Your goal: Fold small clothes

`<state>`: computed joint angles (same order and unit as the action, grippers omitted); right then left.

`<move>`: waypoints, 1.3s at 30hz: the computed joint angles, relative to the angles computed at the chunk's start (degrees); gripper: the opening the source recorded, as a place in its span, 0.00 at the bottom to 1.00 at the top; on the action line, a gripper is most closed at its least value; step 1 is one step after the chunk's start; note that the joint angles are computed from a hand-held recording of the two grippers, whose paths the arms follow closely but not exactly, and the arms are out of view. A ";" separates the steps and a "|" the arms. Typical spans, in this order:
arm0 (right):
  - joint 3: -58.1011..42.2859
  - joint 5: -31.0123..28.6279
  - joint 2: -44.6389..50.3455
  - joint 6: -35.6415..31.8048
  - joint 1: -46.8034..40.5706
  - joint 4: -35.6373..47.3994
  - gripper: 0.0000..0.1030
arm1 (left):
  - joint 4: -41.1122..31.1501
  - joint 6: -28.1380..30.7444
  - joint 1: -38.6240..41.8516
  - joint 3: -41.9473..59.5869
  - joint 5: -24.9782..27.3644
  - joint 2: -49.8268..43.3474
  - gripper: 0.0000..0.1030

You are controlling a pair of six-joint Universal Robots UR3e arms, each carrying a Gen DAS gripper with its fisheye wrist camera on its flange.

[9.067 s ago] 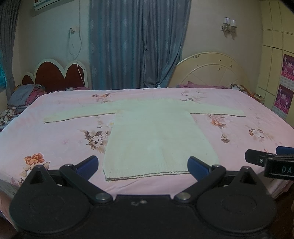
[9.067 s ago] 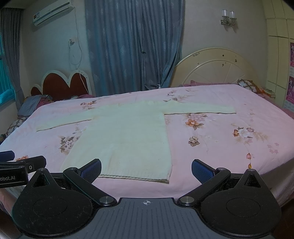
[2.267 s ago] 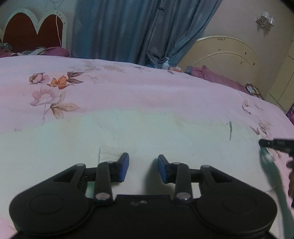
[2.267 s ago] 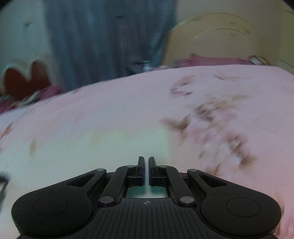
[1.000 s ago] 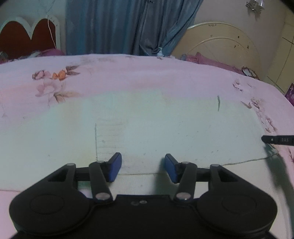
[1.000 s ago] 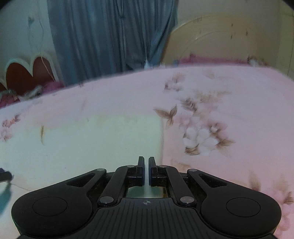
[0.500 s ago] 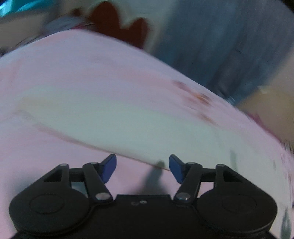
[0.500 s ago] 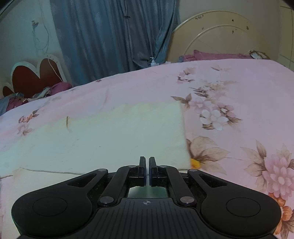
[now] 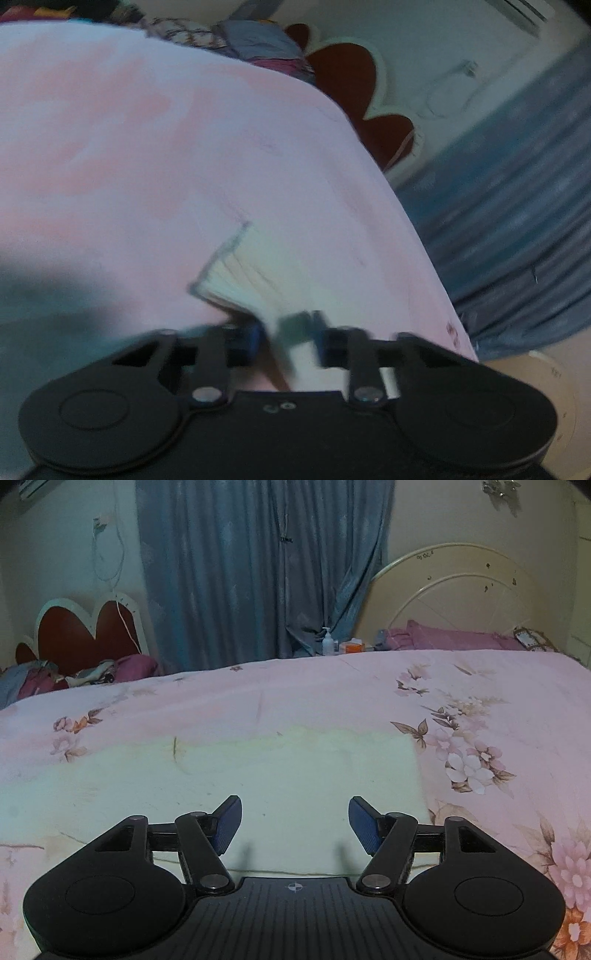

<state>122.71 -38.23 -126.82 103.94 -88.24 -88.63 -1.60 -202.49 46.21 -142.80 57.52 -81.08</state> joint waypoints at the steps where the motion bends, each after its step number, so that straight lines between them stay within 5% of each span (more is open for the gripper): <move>1: -0.03 -1.15 0.91 2.12 1.06 -2.18 0.36 | -0.29 -0.61 -0.81 1.49 0.84 -1.79 0.05; 3: -0.60 -3.36 3.48 5.52 2.73 -5.28 0.19 | 0.39 -1.04 -4.28 3.65 3.52 -2.93 0.05; 9: -0.85 -4.63 4.18 4.80 0.53 -3.30 0.19 | 0.39 0.39 -22.75 18.31 5.49 -10.26 0.04; 17: -5.42 -3.99 6.29 -0.53 -5.47 6.40 0.19 | -11.63 4.23 -55.52 53.88 16.74 -32.96 0.04; 27: -11.52 -3.20 12.09 -1.68 -9.66 14.44 0.19 | -28.22 9.29 -74.71 78.10 21.55 -50.72 0.07; 30: -13.59 -3.55 14.25 -2.15 -9.43 16.88 0.20 | -27.47 10.13 -76.42 78.53 20.51 -52.41 0.21; 32: -14.39 -3.23 14.75 -3.14 -9.29 18.95 0.41 | -24.25 10.76 -76.19 73.23 20.30 -49.33 0.23; 33: -14.43 -2.75 14.51 -4.06 -9.35 20.19 0.62 | -23.01 10.37 -76.18 70.65 21.20 -47.17 0.27; 39: -16.84 -2.79 17.32 -6.70 -3.68 26.95 0.64 | -16.44 6.94 -71.04 50.59 26.83 -32.12 0.31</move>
